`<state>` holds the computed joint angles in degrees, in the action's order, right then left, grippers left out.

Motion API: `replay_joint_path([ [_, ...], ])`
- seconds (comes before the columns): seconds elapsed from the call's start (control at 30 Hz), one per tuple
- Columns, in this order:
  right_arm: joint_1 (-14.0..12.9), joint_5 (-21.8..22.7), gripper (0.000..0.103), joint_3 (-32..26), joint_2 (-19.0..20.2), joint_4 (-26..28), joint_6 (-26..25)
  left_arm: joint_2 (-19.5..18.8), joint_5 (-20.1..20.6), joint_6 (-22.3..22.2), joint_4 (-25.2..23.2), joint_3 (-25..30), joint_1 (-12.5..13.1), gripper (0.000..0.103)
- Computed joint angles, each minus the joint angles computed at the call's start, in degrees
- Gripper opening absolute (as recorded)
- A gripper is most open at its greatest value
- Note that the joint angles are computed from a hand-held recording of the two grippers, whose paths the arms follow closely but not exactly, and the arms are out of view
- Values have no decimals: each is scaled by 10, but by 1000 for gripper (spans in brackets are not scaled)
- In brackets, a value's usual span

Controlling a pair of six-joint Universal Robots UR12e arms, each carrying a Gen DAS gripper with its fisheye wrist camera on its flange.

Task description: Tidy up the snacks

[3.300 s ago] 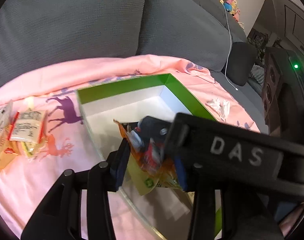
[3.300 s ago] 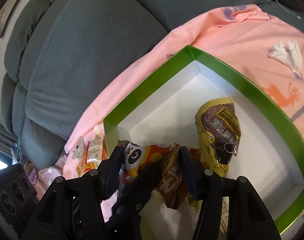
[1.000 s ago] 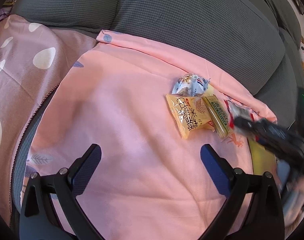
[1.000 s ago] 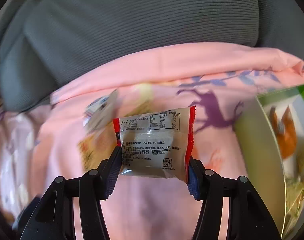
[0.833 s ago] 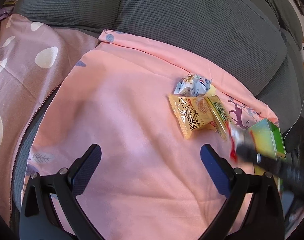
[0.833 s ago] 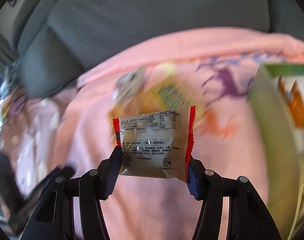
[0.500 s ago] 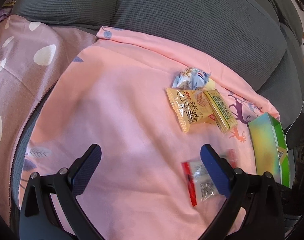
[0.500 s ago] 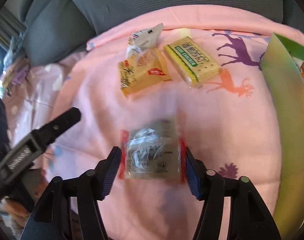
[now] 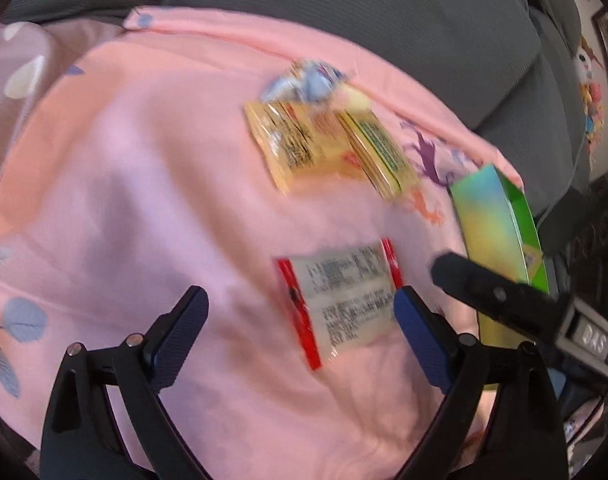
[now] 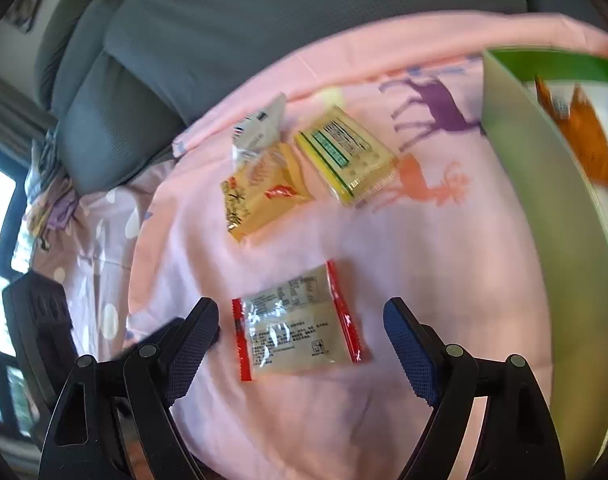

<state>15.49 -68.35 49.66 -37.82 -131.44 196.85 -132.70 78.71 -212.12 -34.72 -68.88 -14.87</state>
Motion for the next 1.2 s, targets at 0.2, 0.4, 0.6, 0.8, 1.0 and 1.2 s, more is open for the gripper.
replay_joint_path([
  [0.2,3,3,85,-14,10,20,-1,-16,-42,25,-19,18,-5,76],
  [0.4,6,-2,83,-31,24,40,-6,-26,12,60,-14,32,-21,38],
  [0.6,15,-35,71,-33,24,35,-23,-36,15,52,8,43,-26,37],
  [0.8,8,-10,68,-6,4,-2,-13,-35,43,88,54,54,-37,36],
  [1.0,-5,-18,68,55,-37,-104,12,-55,33,144,105,98,-50,36],
  [1.2,-18,-69,68,108,-73,-187,44,-85,-5,182,110,161,-63,36],
])
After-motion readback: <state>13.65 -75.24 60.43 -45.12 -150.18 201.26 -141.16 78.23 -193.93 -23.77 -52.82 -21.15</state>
